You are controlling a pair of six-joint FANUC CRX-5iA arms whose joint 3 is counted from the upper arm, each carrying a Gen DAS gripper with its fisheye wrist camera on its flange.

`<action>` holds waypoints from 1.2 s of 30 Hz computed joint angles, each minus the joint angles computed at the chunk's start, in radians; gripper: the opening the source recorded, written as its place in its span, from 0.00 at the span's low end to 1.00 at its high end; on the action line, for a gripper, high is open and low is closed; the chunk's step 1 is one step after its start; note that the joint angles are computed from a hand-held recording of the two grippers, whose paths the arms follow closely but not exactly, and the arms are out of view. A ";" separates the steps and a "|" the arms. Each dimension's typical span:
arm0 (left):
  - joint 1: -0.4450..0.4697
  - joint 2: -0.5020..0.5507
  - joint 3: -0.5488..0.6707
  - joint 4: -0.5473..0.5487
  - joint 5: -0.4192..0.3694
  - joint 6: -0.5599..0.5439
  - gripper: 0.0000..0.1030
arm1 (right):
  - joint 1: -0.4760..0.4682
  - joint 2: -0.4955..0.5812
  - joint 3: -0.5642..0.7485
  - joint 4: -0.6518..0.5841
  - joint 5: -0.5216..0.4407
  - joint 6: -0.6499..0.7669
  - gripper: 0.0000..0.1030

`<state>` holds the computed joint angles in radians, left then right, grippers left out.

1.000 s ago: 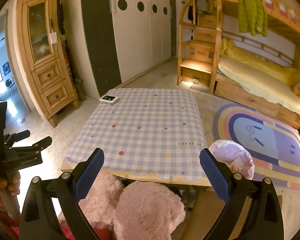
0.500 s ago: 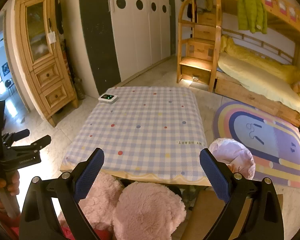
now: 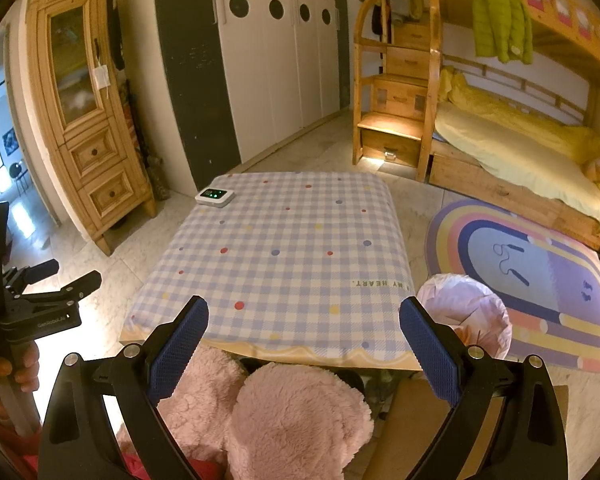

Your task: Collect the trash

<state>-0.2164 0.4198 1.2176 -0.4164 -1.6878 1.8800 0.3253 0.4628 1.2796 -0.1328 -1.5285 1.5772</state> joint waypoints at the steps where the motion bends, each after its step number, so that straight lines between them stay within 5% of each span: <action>1: 0.000 0.001 0.001 0.000 0.000 0.000 0.93 | 0.000 0.002 0.003 0.000 -0.002 0.000 0.92; 36: -0.001 0.007 0.012 0.000 -0.006 -0.004 0.93 | -0.007 0.032 0.061 -0.010 -0.036 -0.009 0.92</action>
<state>-0.2170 0.4263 1.2292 -0.4164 -1.6937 1.8761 0.3183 0.4946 1.3403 -0.1423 -1.5643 1.5687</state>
